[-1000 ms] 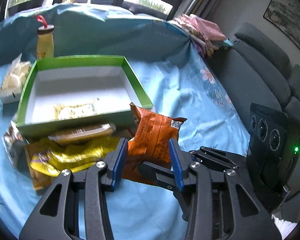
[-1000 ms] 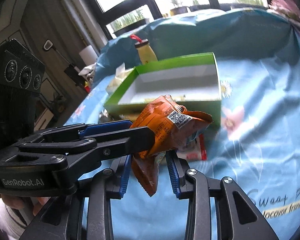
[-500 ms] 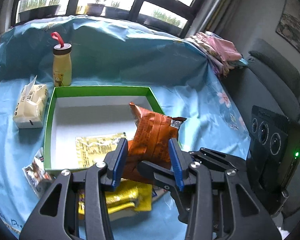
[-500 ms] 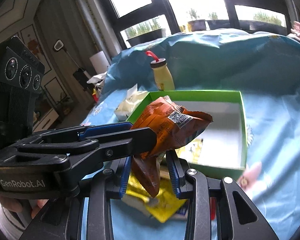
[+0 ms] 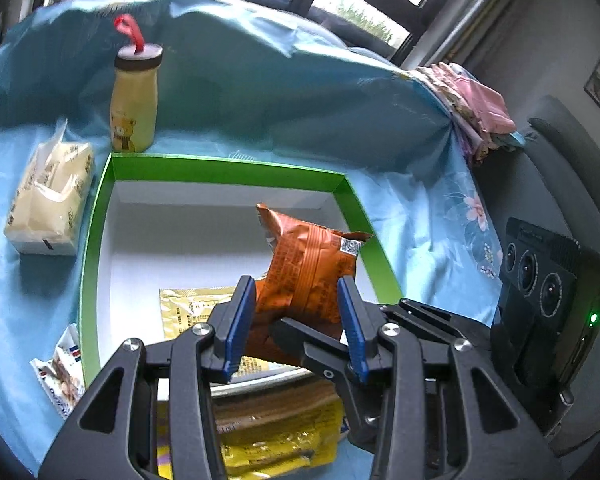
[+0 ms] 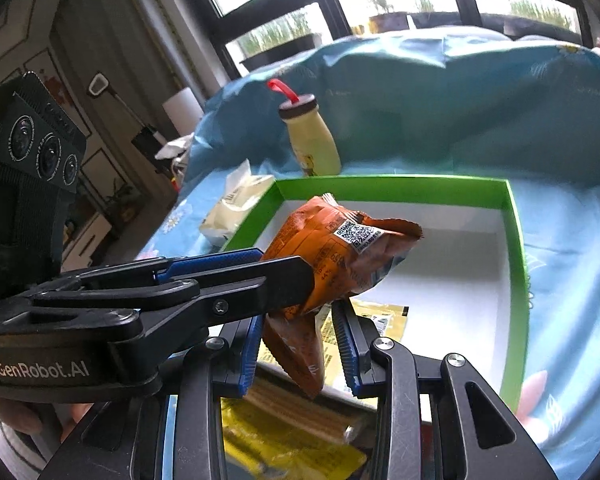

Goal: Organize snacks
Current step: 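Carry the orange chip bag into the green box and open the right gripper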

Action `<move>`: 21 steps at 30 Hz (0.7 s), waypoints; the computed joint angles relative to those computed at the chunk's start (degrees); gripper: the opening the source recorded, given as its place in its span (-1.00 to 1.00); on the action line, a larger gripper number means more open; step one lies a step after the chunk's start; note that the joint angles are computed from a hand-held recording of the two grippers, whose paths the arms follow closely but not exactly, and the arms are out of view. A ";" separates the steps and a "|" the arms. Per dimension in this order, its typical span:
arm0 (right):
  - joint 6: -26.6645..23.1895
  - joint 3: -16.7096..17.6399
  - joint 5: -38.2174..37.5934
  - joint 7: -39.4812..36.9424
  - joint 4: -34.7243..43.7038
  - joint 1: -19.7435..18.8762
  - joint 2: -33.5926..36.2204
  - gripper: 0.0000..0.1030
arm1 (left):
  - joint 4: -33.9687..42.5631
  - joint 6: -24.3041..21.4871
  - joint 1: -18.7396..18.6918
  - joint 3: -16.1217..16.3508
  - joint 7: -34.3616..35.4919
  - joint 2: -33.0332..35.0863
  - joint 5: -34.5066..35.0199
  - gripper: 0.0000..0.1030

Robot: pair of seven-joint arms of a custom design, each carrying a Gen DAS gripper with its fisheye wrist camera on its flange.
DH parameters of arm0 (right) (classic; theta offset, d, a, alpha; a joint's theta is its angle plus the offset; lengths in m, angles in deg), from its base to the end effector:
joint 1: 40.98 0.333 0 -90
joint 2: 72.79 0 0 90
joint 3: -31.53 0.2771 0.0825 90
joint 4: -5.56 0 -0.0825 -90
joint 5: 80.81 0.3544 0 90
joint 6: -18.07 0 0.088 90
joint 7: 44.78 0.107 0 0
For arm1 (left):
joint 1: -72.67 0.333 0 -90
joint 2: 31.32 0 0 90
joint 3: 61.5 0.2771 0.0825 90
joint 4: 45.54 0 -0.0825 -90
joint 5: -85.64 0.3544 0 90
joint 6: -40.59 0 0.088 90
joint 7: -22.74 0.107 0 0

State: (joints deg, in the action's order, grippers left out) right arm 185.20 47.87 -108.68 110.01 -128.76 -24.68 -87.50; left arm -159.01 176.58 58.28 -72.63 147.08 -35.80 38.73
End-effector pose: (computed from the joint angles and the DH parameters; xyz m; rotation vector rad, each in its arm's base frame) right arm 0.3973 0.2977 0.4976 -1.5422 1.7199 -0.3845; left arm 0.4926 -0.2470 0.5254 1.3334 -2.4616 1.1864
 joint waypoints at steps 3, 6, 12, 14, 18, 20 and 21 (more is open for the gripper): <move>-0.47 -1.30 2.22 -2.23 0.92 1.19 2.06 -0.29 | 1.30 -0.76 0.41 -0.01 -1.42 2.01 0.35 -0.21; -1.66 -2.30 3.77 -3.91 2.23 2.21 3.81 -0.29 | 1.62 -0.73 0.83 -0.37 -2.71 3.04 0.92 -0.20; -3.19 -3.90 6.34 -6.24 3.36 3.92 5.67 -0.29 | 1.71 -0.71 1.38 -0.87 -4.23 3.90 2.16 -0.20; -3.79 -4.06 6.39 -6.51 3.69 4.17 5.96 -0.29 | 1.81 -0.79 1.51 -0.96 -4.54 4.00 2.45 -0.20; -5.43 -4.18 5.79 -6.48 4.52 4.44 6.33 -0.28 | 1.96 -0.62 1.56 -1.16 -5.15 4.17 3.32 -0.19; -6.62 -4.27 5.64 -6.62 5.04 4.72 6.55 -0.29 | 1.89 -0.47 1.52 -1.27 -5.57 4.25 4.28 -0.19; -7.25 -4.34 5.67 -6.72 5.31 4.87 6.68 -0.28 | 2.00 -0.43 1.46 -1.36 -5.98 4.44 4.66 -0.17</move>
State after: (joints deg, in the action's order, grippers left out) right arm 177.95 43.53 -103.01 103.29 -123.45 -19.81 -80.82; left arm -157.01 176.15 59.73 -73.99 141.10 -31.35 43.39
